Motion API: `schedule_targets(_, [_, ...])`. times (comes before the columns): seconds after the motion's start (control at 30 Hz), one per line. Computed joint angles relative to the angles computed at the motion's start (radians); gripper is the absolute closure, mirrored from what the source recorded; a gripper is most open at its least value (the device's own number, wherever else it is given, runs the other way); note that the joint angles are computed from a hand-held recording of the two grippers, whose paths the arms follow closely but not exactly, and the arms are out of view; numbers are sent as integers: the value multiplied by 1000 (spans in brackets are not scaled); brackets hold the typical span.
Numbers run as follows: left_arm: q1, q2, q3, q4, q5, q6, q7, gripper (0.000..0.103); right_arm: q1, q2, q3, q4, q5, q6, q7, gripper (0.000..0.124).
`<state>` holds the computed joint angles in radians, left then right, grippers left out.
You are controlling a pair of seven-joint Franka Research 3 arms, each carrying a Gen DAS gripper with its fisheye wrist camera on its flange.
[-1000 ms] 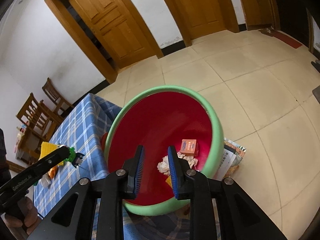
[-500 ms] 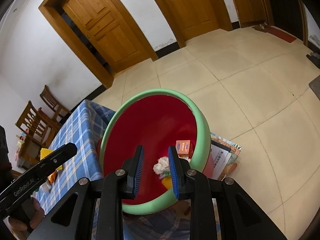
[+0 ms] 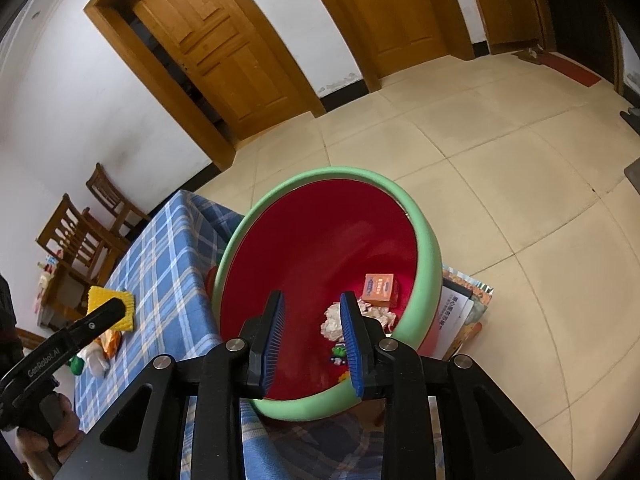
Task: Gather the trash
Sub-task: 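Move both open grippers back over the table, then close the left gripper on the white sock and lift it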
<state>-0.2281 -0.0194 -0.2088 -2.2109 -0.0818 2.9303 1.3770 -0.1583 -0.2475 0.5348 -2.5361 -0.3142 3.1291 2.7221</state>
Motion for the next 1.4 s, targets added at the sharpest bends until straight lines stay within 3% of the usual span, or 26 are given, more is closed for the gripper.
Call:
schedule_targets(0.2, [60, -55, 26, -60, 162, 13, -187, 59, 15, 15, -2, 19, -17, -12, 2, 94])
schedule_targets(0.57, [166, -120, 52, -130, 349, 31, -410, 59, 91, 44, -58, 75, -119, -62, 61, 94])
schedule_targets(0.63, [199, -129, 44, -137, 413, 25, -476, 57, 117, 52, -80, 87, -140, -75, 73, 93])
schedule_targets(0.73, [281, -142, 1, -138, 614, 3, -667, 47, 148, 69, -104, 112, -181, -96, 98, 82])
schedule_targets(0.8, [298, -144, 4, -138, 684, -8, -733, 43, 174, 81, -122, 131, -201, -111, 107, 81])
schedule_targets(1.13, [269, -100, 82, -139, 595, 7, -683, 43, 311, 176, -207, 269, -289, -175, 110, 81])
schedule_targets(1.4, [241, -70, 111, -149, 443, 46, -553, 43, 436, 274, -282, 387, -248, -205, 22, 81])
